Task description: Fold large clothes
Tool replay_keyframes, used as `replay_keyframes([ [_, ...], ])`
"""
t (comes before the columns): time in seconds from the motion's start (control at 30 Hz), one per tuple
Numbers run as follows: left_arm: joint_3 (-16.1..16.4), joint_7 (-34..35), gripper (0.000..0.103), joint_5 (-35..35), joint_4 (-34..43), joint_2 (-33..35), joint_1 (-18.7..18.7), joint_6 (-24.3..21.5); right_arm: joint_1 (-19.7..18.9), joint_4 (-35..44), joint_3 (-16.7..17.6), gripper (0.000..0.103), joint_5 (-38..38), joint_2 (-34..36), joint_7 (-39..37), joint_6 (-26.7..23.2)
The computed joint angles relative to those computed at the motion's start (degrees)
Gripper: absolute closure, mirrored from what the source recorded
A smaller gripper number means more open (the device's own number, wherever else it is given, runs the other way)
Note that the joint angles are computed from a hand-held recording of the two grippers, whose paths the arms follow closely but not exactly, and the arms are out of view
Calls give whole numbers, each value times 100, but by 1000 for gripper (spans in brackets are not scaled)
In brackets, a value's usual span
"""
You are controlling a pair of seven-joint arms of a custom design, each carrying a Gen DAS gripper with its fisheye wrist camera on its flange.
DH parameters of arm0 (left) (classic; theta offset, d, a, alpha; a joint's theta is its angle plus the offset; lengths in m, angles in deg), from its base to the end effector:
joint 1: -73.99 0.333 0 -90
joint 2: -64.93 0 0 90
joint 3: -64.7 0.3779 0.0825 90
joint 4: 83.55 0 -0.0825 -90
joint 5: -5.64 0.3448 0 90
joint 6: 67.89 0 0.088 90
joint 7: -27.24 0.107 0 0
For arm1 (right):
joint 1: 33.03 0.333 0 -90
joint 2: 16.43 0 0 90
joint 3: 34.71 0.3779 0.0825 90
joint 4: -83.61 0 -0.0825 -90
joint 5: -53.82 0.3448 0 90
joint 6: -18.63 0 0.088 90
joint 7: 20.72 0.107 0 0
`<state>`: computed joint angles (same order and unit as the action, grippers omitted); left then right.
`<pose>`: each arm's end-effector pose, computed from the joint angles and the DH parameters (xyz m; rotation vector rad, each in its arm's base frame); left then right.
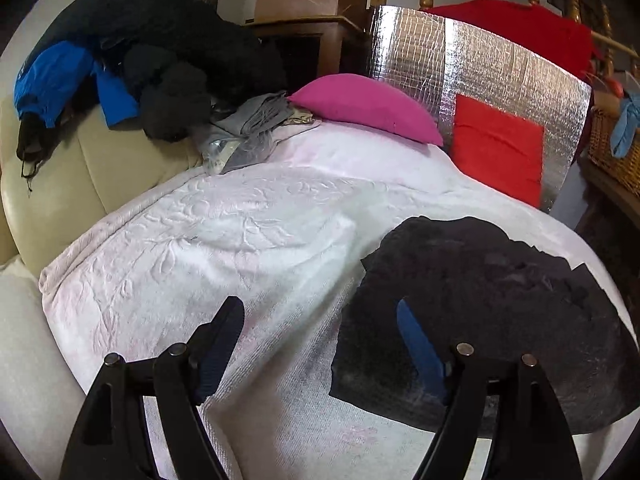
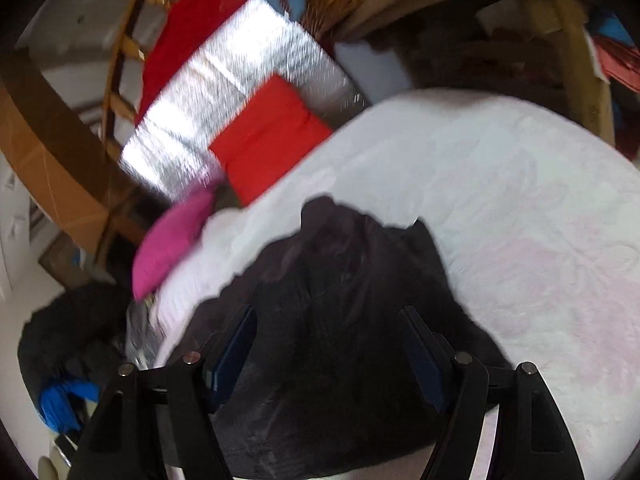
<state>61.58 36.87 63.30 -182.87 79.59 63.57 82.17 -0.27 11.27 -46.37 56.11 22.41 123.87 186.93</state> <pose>0.6321 -0.1676 0.5691 -1.9604 1.2510 -0.7412 0.7119 0.3389 0.5503 -1.0866 1.8422 -0.2247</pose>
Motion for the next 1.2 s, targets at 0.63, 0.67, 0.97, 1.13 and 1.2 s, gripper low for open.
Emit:
replay_keyframes([
  [0.63, -18, 760, 24, -431, 338, 294, -191, -670, -795, -30, 1016, 28, 844, 11, -1321, 128],
  [0.67, -18, 764, 24, -425, 351, 304, -200, -683, -810, -118, 1029, 28, 918, -31, -1371, 286],
  [0.97, -22, 898, 24, -372, 464, 382, -276, -861, -995, -590, 1185, 27, 1514, -260, -1588, 616],
  [1.13, -36, 1006, 24, -448, 547, 449, -300, -973, -1613, -501, 2279, 27, 1863, -146, -2588, 904],
  [1.2, -30, 1035, 24, -463, 553, 465, -309, -997, -1626, -226, 2384, 27, 1905, -18, -2855, 558],
])
